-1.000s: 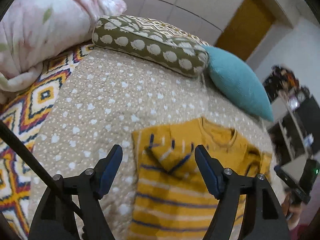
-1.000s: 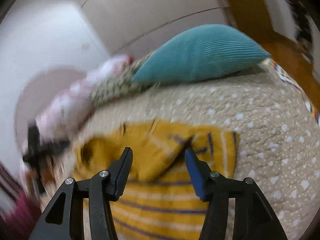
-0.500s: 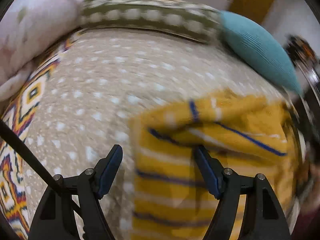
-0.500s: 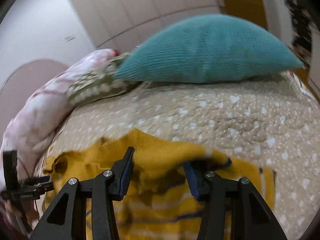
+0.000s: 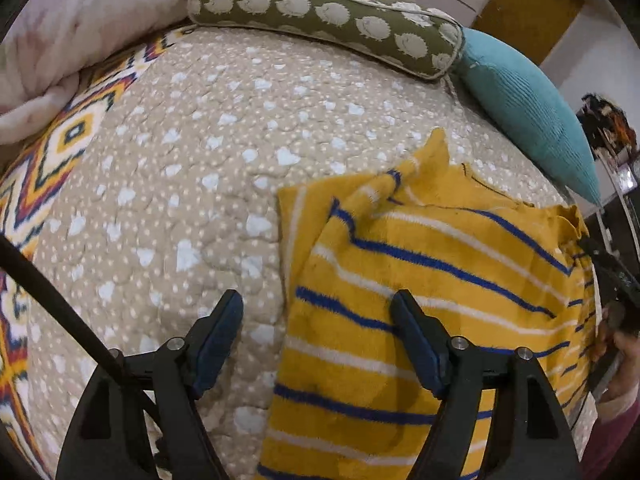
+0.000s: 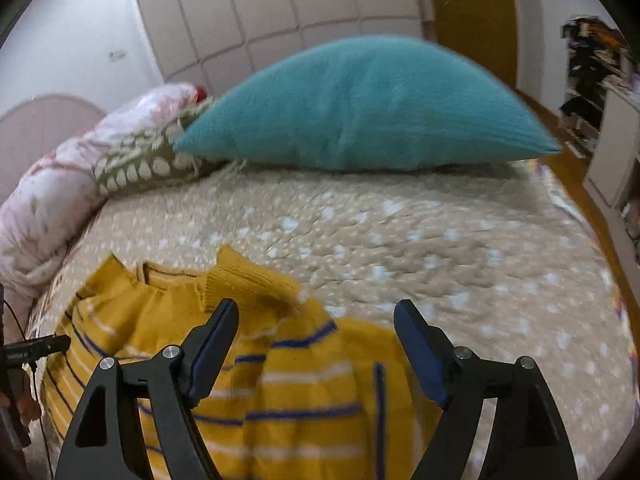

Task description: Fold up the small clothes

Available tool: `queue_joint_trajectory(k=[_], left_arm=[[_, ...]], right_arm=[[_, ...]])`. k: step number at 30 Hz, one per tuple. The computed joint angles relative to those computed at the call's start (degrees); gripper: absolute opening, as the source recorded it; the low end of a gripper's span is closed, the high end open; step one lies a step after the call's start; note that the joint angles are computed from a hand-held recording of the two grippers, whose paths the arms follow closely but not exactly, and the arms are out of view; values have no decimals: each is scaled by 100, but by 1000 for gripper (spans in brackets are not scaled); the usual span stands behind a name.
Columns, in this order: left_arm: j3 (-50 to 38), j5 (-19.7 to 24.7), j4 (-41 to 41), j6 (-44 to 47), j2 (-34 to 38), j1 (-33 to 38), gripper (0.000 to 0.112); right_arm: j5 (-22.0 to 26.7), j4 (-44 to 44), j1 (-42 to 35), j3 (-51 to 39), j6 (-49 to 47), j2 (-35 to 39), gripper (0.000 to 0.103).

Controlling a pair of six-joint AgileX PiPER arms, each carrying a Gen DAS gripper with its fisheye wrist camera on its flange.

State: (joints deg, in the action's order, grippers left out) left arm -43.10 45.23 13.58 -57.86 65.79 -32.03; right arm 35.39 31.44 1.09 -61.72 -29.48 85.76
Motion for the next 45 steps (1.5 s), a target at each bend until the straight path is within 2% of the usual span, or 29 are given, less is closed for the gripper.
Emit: queue_joint_trajectory(k=[1, 2, 3, 4, 5, 7, 8, 10, 12, 15, 16, 17, 20, 23, 25, 27, 30, 32, 35, 37, 41, 45], left_arm=[[59, -34, 14, -70, -38, -2, 80], [105, -68, -23, -63, -66, 32, 81], [131, -106, -56, -29, -67, 78, 81], [133, -130, -41, -59, -42, 78, 81], [119, -118, 36, -152, -1, 24, 82], [90, -91, 300, -439, 112, -152, 84], [90, -63, 464, -616, 146, -269, 84], [87, -77, 636, -769, 218, -360, 85], [152, -93, 624, -762, 135, -360, 85], [207, 35, 557, -707, -76, -382, 85], [216, 104, 590, -765, -151, -433, 85], [198, 193, 653, -858, -218, -501, 85], [17, 373, 861, -1044, -181, -610, 85], [-332, 563, 890, -844, 152, -527, 85], [-585, 698, 1123, -761, 443, -496, 85], [-884, 835, 1176, -459, 881, -289, 85], [-1057, 938, 1355, -509, 1276, -12, 85], [-952, 656, 1065, -346, 1298, 394, 87], [-655, 154, 693, -272, 1167, 754, 89], [-609, 228, 858, -404, 1115, 617, 89], [-575, 629, 1146, -742, 855, 132, 89], [-523, 1100, 1597, -1298, 582, -542, 89]], right_arm=[[-26, -70, 94, -58, 41, 123, 84], [-48, -161, 239, -153, 42, 266, 75], [-39, -158, 281, -127, -101, 256, 60], [-50, -239, 380, -163, -144, 301, 8], [-91, -507, 487, -205, 42, 339, 6], [-483, -959, 478, -145, 675, 386, 5], [-521, -1054, 410, -183, 920, 452, 5], [-375, -689, -11, -259, 1147, 678, 5], [-158, -178, -276, -211, 828, 703, 6], [-35, -362, -293, 75, 840, 135, 28], [37, -431, -290, 216, 772, -182, 41], [187, -275, -339, 348, 475, -469, 48], [706, -331, -232, 670, 68, -1192, 49], [881, -492, 37, 1190, -63, -1810, 49], [839, -465, 146, 1585, -76, -2029, 49], [470, -801, 370, 1906, 152, -2067, 49], [80, -539, 290, 2345, -177, -2203, 49], [340, -930, 412, 2192, 282, -2335, 49], [738, -374, 157, 2096, -179, -2537, 49], [637, -492, 413, 2074, -37, -2554, 52], [471, -1384, 1051, 2055, 1084, -2312, 53], [404, -1004, 1225, 1886, 1100, -2526, 53]])
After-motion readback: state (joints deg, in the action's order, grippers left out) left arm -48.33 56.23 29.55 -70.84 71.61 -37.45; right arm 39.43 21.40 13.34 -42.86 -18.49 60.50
